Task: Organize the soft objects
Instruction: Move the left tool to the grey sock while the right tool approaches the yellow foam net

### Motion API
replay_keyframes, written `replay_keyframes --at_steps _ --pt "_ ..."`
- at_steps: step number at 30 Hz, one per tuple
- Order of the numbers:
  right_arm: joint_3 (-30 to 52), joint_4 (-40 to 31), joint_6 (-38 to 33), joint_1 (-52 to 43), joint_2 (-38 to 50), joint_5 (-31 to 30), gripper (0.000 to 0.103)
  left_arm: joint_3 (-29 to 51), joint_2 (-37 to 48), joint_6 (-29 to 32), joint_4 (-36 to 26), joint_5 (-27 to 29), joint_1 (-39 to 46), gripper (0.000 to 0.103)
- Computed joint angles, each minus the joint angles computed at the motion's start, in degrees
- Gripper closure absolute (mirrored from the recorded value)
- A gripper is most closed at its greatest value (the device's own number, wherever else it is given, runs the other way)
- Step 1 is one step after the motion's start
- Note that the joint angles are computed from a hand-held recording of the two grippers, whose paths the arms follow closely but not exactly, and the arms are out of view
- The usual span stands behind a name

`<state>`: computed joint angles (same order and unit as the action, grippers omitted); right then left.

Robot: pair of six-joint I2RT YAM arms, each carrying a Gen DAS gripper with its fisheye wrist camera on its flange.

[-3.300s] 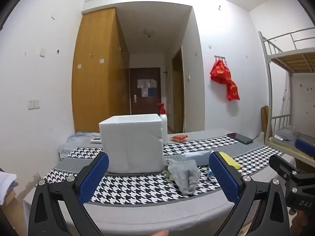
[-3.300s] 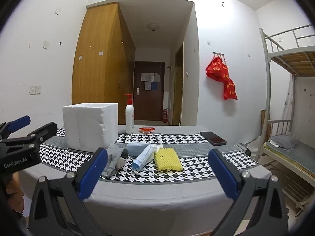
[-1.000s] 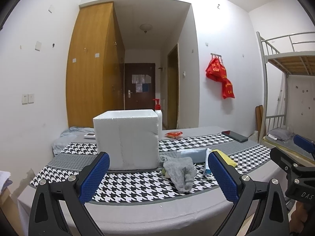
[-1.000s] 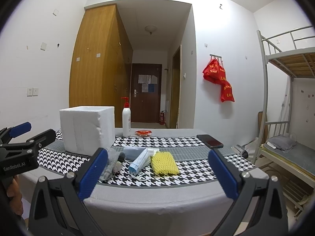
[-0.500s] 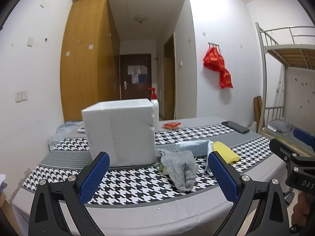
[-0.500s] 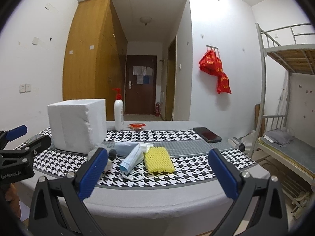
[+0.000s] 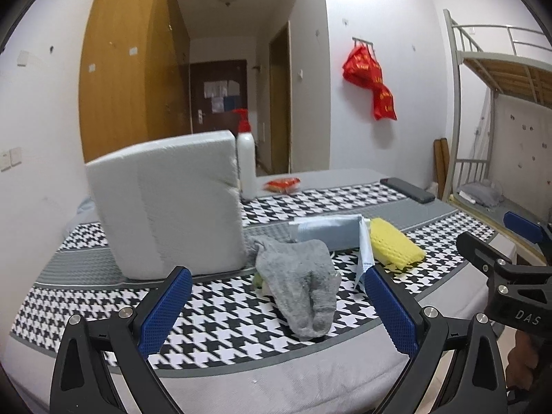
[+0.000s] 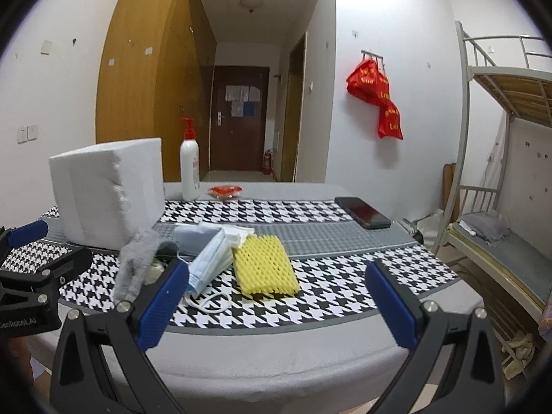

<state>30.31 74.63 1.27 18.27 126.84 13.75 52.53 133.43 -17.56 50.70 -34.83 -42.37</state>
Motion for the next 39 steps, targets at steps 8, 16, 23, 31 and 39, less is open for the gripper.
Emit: replay_keyframes --at_steps 8,16,23,31,39 --pt "7.12 -10.52 0.53 -2.57 1.1 -2.44 0.0 7.26 2.05 -2.13 -9.77 4.69 2.99 0.003" --pt "14.17 -18.91 -0.16 -4.54 2.35 -4.54 0.0 15.74 4.57 -4.88 -19.93 7.49 4.88 0.003" --pt "21.3 -28.63 -0.52 -6.28 3.95 -6.94 0.0 23.78 7.49 -5.07 -27.96 8.42 5.36 0.009" --pt "26.89 -34.26 -2.07 -6.09 6.68 -7.39 0.0 30.7 10.79 -7.05 -36.12 9.04 6.83 0.024" --pt "30.29 -38.33 -2.19 -6.29 8.22 -7.47 0.0 30.84 10.88 -6.9 -36.72 9.48 7.48 0.05"
